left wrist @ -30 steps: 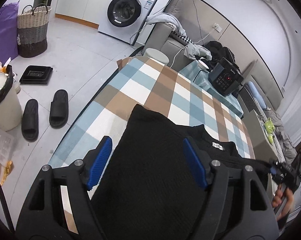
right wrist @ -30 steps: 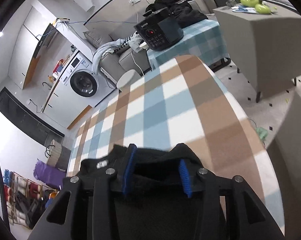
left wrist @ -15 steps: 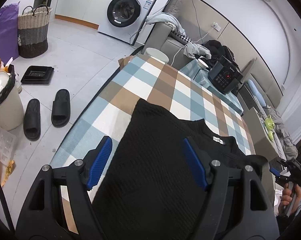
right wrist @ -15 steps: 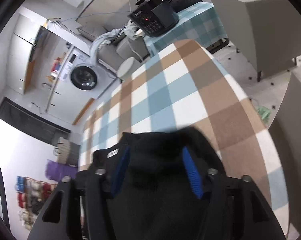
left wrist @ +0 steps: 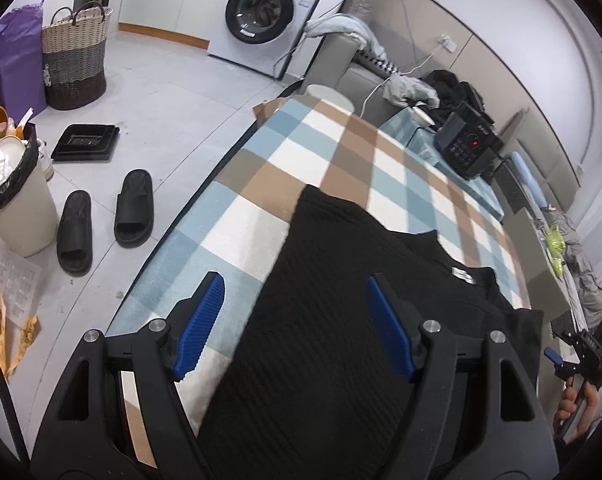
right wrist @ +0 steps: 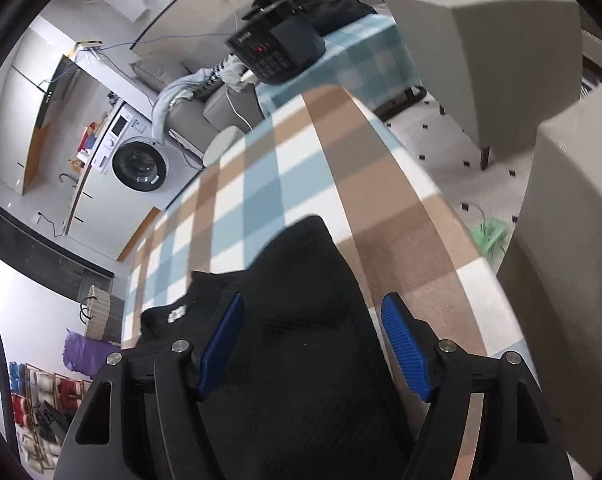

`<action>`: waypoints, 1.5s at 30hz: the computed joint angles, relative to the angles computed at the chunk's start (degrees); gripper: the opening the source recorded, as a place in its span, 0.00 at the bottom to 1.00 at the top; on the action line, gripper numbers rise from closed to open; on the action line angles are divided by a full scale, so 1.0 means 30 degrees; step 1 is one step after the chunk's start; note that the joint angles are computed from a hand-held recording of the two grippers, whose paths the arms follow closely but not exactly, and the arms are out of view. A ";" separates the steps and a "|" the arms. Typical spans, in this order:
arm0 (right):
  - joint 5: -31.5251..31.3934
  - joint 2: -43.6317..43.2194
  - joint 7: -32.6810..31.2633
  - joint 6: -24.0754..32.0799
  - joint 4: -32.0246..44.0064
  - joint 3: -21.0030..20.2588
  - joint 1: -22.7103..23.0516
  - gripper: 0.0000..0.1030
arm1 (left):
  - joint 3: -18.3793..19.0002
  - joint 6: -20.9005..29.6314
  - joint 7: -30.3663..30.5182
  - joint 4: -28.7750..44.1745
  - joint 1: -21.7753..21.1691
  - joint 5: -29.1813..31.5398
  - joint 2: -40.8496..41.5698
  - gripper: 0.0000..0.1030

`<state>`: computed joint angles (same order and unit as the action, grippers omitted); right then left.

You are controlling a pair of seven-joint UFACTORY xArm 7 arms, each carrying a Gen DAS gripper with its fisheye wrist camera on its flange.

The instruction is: Fold small clothes

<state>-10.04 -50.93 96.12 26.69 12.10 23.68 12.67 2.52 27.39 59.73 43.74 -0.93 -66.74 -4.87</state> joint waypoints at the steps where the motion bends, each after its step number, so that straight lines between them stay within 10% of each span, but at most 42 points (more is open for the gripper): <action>1: -0.0142 0.0248 -0.0056 -0.0154 0.0041 0.0095 -0.0150 0.71 | -0.0033 -0.0081 -0.0168 0.0289 -0.0009 0.0125 0.0357 0.69; 11: -0.1518 0.2714 -0.1096 -0.1417 0.0838 0.0275 -0.1668 0.71 | -0.2146 -0.2478 -0.2228 0.3759 -0.0288 0.2308 0.4733 0.67; 16: -0.1947 0.3366 -0.0978 -0.2185 0.0769 0.0560 -0.2488 0.71 | -0.3412 -0.3590 -0.1934 0.4719 -0.0070 0.2384 0.6075 0.20; 21: -0.2888 0.4301 -0.0150 -0.3597 0.1008 0.1627 -0.4063 0.49 | -0.4502 -0.3935 0.0174 0.4813 0.0947 -0.0103 0.5939 0.02; 24: -0.4272 0.3960 0.0590 -0.2329 0.1744 0.3316 -0.5230 0.10 | -0.4348 -0.3640 0.2103 0.4645 0.1057 -0.2203 0.5394 0.01; 27: -0.5139 0.2950 0.1408 -0.2110 0.1673 0.3849 -0.5334 0.05 | -0.3800 -0.3204 0.3816 0.4212 0.0829 -0.4019 0.4527 0.01; 34: -0.6899 0.2899 0.1610 -0.1204 0.3202 0.4408 -0.6661 0.05 | -0.2406 -0.2980 0.4541 0.3748 -0.0024 -0.5209 0.3484 0.01; 38: -0.7358 0.5217 0.1606 -0.1544 0.4018 0.3872 -0.7212 0.06 | -0.2035 -0.3487 0.0746 0.3688 -0.0195 -0.1773 0.4079 0.02; 45: -0.6155 0.4081 0.2276 -0.1840 0.2303 0.2032 -0.3974 0.38 | -0.1921 -0.2609 -0.0037 0.1815 0.0546 -0.0523 0.2632 0.40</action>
<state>-28.50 -38.69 102.94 21.17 19.01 29.78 0.74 -3.24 19.56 59.62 49.18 0.71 -68.31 3.03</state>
